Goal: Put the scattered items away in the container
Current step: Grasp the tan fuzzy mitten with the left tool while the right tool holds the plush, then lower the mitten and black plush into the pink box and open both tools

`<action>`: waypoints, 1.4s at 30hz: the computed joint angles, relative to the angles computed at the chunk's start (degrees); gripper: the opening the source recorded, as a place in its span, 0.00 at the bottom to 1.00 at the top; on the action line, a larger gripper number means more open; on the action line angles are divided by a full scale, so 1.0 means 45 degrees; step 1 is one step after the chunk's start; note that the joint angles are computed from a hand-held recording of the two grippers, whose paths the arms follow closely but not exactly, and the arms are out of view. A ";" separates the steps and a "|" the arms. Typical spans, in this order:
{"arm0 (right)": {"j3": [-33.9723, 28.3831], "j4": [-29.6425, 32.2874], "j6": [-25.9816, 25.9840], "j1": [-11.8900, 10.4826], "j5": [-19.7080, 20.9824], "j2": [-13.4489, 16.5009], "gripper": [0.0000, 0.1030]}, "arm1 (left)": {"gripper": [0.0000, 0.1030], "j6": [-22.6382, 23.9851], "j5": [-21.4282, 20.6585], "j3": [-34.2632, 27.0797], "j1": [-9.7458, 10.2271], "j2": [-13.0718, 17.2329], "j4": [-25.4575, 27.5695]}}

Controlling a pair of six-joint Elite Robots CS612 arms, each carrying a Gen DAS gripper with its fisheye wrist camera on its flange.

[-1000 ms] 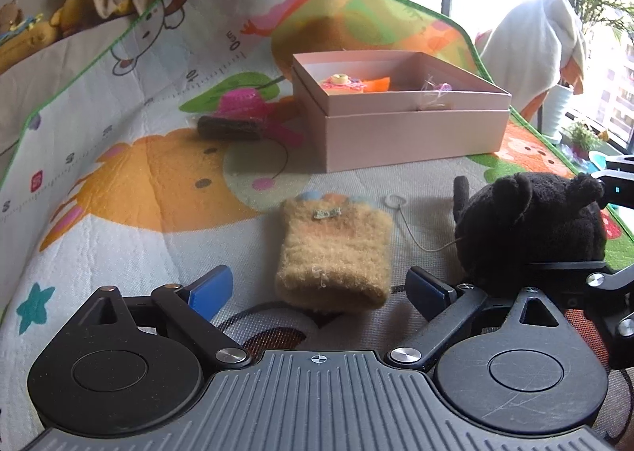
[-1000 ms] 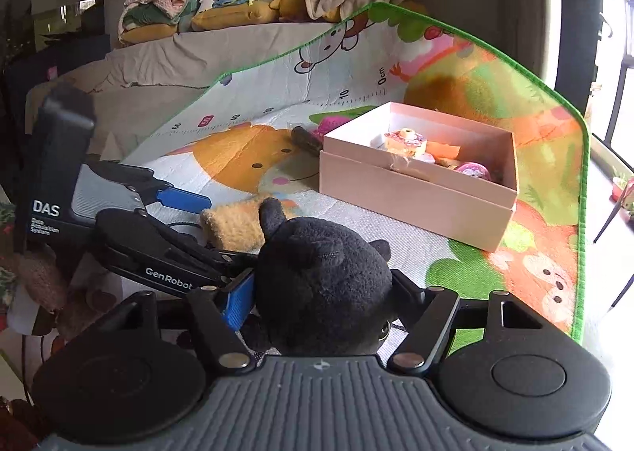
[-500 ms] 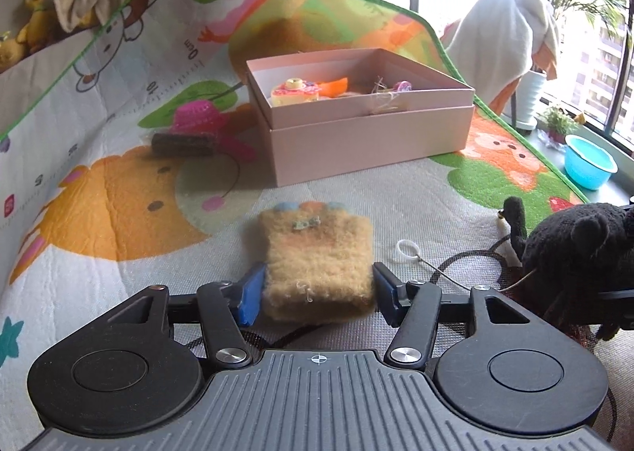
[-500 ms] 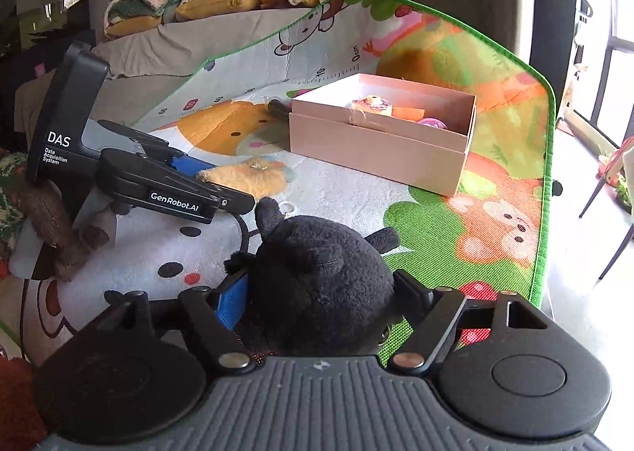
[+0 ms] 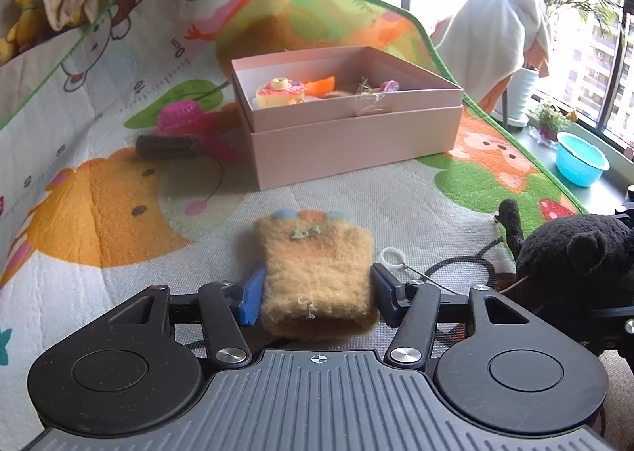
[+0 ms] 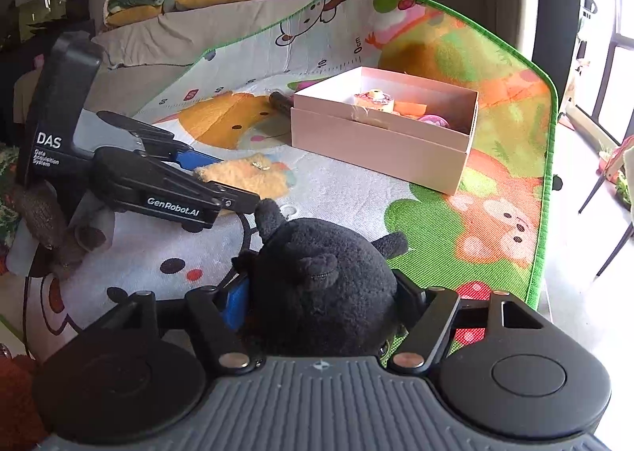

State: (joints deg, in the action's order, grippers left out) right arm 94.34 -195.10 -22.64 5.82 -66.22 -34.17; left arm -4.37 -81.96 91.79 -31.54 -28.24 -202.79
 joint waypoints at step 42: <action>-0.8372 0.3295 0.4037 0.0430 -0.1195 0.2528 0.93 | 0.95 -0.0781 -0.0854 -0.2853 0.1268 0.1227 -0.0305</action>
